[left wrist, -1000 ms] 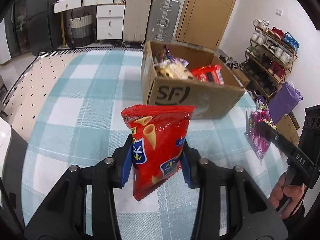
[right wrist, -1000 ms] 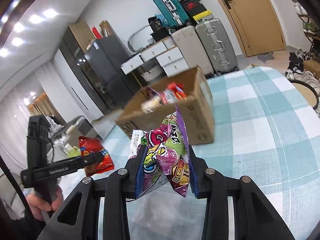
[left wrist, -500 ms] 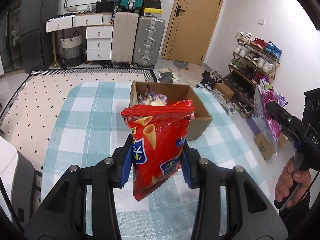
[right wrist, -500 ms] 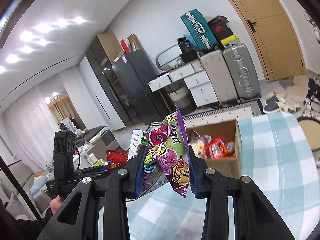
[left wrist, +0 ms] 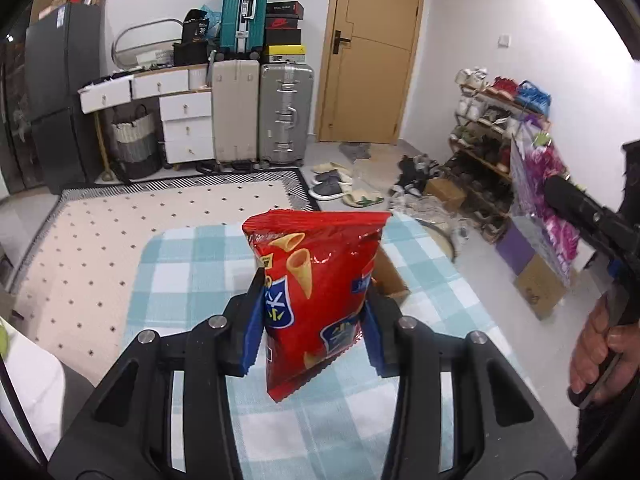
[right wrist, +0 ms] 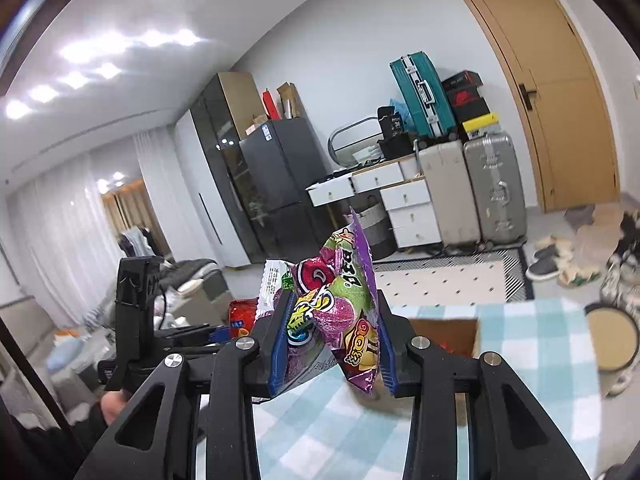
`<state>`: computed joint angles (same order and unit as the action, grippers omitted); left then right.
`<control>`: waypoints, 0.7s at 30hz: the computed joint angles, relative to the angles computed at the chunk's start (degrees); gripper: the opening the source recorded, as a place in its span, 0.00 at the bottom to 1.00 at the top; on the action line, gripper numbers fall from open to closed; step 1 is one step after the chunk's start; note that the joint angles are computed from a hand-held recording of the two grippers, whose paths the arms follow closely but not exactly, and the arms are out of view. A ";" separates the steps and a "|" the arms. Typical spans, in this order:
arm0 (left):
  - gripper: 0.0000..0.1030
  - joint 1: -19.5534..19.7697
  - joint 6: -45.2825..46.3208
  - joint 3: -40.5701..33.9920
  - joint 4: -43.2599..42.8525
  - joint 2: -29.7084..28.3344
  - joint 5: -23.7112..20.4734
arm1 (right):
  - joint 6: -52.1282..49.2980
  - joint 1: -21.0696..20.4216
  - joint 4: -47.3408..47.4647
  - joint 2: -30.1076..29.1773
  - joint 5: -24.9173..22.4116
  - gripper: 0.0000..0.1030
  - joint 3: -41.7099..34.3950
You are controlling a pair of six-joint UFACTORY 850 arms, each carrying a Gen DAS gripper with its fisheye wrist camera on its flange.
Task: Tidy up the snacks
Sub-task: 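Carry the red chip bag and purple candy bag over the box with both grippers, then open both grippers to drop the two bags into the box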
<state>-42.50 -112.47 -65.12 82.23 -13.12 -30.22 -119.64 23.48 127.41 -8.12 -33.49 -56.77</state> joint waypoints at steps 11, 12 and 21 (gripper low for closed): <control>0.38 6.05 20.83 -15.58 -17.75 -13.71 6.05 | 7.82 -0.42 -8.90 -12.51 6.53 0.36 -13.86; 0.38 6.58 22.76 -17.13 -19.64 -15.18 6.21 | 9.46 -0.46 -10.64 -14.21 7.37 0.36 -15.60; 0.38 10.94 41.59 -30.03 -36.57 -28.20 9.92 | 27.45 -0.27 -31.01 -29.12 12.88 0.36 -31.01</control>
